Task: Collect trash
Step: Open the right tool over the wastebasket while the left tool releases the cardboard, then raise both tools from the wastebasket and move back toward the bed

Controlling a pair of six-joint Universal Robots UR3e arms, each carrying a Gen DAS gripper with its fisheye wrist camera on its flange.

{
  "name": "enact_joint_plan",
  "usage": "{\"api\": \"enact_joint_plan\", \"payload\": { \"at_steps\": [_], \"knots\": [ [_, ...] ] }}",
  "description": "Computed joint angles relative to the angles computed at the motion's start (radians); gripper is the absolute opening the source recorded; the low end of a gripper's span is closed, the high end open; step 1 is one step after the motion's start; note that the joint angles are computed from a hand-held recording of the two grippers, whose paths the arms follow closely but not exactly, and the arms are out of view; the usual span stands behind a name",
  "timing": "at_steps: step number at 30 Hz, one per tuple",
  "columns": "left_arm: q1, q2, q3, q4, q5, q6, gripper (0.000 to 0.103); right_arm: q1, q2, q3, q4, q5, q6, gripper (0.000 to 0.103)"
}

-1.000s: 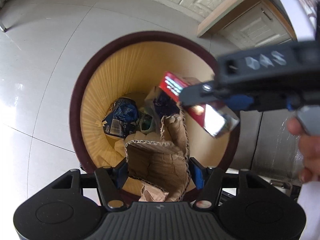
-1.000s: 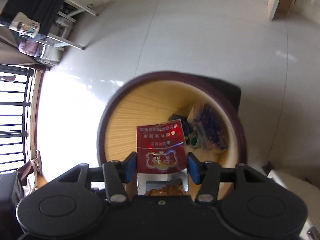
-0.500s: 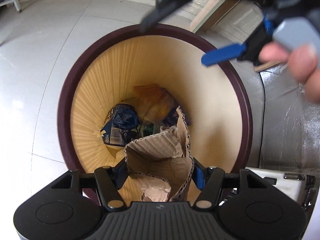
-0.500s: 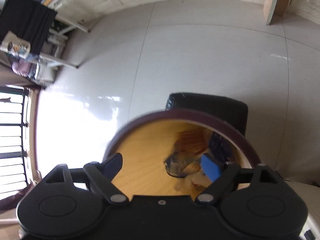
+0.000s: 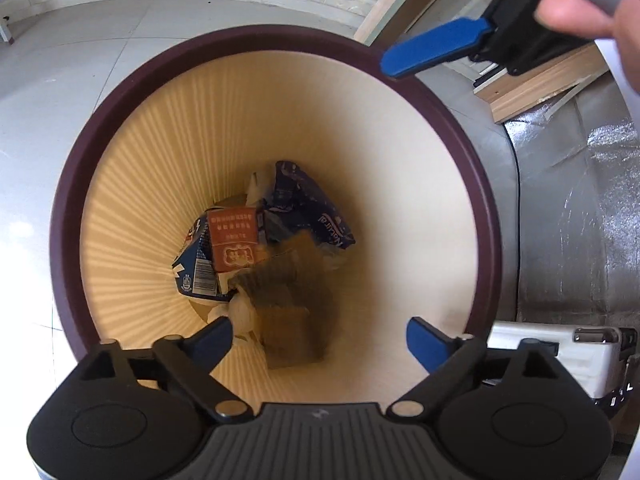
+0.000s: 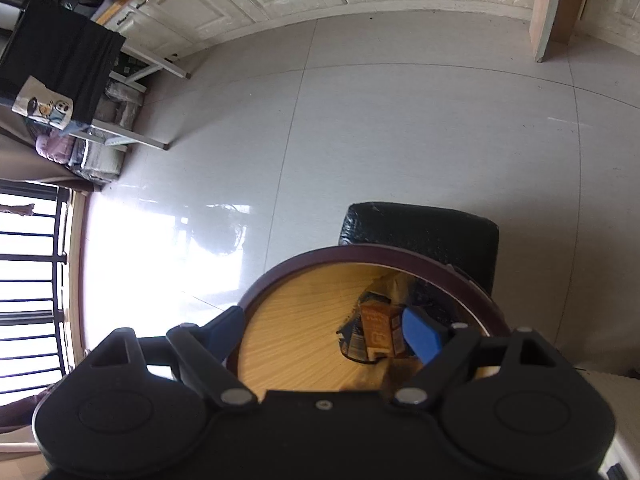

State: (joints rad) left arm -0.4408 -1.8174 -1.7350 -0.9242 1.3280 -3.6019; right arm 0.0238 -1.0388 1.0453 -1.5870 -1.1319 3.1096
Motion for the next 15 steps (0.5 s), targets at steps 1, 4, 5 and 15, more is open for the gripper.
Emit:
{"api": "enact_joint_plan", "payload": {
  "at_steps": [1, 4, 5, 15],
  "knots": [
    [0.001, 0.010, 0.000, -0.002, 0.000, -0.008, 0.095, 0.002, 0.004, -0.006, 0.003, -0.004, 0.000, 0.087],
    [0.006, 0.047, -0.020, -0.001, 0.014, -0.020, 0.096, 0.004, 0.009, -0.016, 0.013, -0.011, -0.007, 0.087],
    [0.010, 0.061, -0.028, -0.002, 0.021, -0.019, 0.096, 0.007, 0.010, -0.020, 0.017, -0.016, -0.009, 0.087],
    [0.033, 0.165, 0.030, -0.144, 0.048, -0.012, 0.098, 0.022, -0.091, 0.119, 0.003, -0.076, -0.083, 0.086]
  ]
}}
